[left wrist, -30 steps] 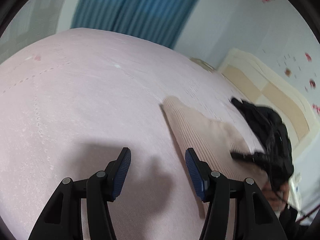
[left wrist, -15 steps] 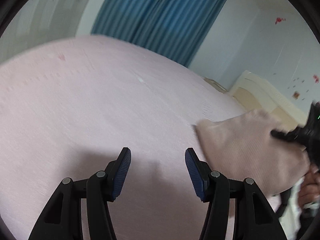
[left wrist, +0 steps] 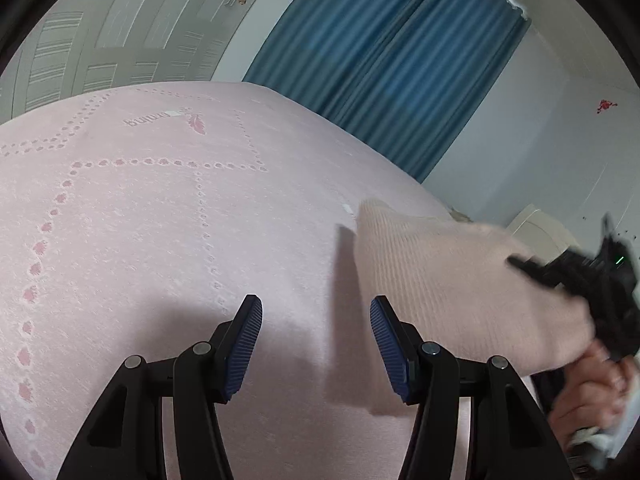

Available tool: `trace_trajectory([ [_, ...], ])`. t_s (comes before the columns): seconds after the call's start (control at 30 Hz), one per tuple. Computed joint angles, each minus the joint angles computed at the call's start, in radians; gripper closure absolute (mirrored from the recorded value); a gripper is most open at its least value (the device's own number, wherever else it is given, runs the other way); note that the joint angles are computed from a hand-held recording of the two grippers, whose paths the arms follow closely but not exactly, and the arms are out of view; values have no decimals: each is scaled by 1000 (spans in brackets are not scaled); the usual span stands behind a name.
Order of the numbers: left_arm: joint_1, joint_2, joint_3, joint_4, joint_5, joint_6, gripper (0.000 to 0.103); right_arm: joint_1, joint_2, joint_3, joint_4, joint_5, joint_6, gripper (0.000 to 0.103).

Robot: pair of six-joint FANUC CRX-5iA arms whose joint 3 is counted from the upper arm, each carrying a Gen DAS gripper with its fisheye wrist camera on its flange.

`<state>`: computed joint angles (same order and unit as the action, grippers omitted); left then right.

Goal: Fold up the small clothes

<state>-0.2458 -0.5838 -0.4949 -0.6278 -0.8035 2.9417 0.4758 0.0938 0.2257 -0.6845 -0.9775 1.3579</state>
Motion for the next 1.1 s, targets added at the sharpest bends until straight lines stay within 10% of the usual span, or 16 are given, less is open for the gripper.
trace_trajectory([
  [0.27,-127,141,116,-84,-106,-69,49,-108,145,-11,59,-99,158,61],
  [0.6,-248,280,249,-160,-271,-128,49,-214,-11,-124,-118,-93,463,56],
  [0.77,-126,299,271,-33,-181,-222,49,-183,-36,-146,-84,-113,502,56],
  [0.83,-89,317,293,-15,-139,-239,49,-131,-45,-163,-20,-92,526,91],
  [0.93,-40,352,326,13,-94,-273,49,-69,-76,-219,74,16,542,93],
  [1.1,-27,359,293,10,-7,-285,49,-113,22,-146,110,-143,458,93],
])
